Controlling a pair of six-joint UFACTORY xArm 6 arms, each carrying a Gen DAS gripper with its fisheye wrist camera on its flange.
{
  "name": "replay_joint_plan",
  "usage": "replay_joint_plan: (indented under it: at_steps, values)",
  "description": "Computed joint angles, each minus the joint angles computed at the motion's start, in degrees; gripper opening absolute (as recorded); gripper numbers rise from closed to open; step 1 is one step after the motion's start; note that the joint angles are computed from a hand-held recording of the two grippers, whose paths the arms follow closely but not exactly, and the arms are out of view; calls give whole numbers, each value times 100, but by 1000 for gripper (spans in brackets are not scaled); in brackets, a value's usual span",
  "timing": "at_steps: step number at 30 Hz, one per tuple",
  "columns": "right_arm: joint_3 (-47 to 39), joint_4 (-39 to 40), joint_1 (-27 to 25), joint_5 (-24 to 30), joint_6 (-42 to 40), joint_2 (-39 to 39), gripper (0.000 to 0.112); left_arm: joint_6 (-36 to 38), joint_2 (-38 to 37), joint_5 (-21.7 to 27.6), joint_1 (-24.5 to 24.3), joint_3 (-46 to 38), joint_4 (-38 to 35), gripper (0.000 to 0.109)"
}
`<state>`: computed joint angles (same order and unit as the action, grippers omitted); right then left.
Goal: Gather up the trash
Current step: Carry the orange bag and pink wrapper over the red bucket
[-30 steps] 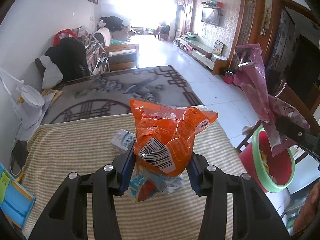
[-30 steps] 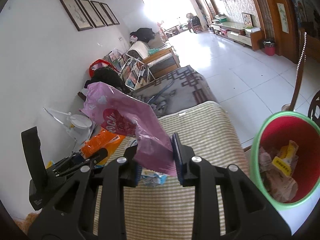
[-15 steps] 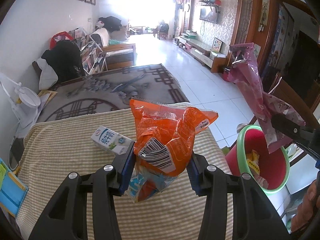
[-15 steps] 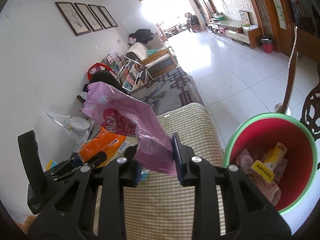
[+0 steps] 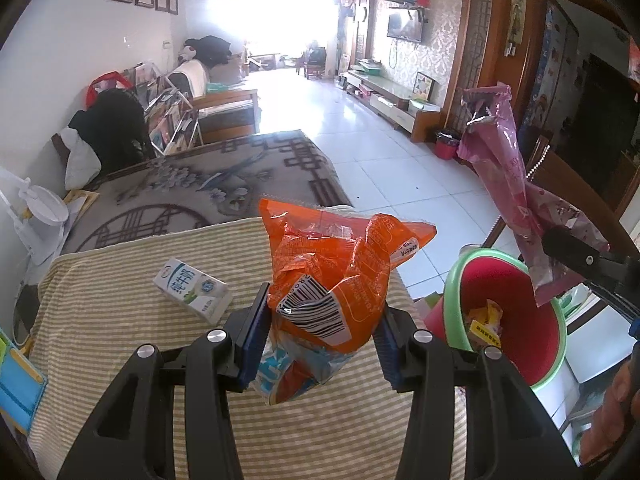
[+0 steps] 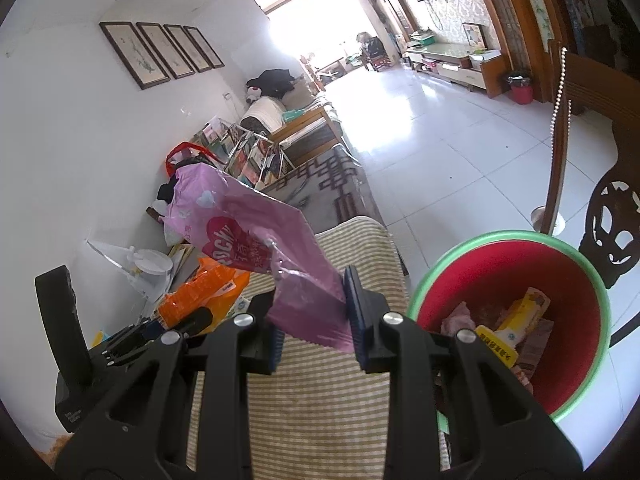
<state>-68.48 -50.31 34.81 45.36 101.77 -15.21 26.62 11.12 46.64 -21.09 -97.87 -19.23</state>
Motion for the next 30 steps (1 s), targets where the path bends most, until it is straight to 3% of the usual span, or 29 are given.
replay_joint_plan:
  at_steps: [13,30]
  values:
    - [616,-33,-55,274,203,-677,27,-146,64,35,-362,-71,95,45]
    - [1700,-51,-74,1142,664,-1994,27,-154,508,396,-1034,-595,136,45]
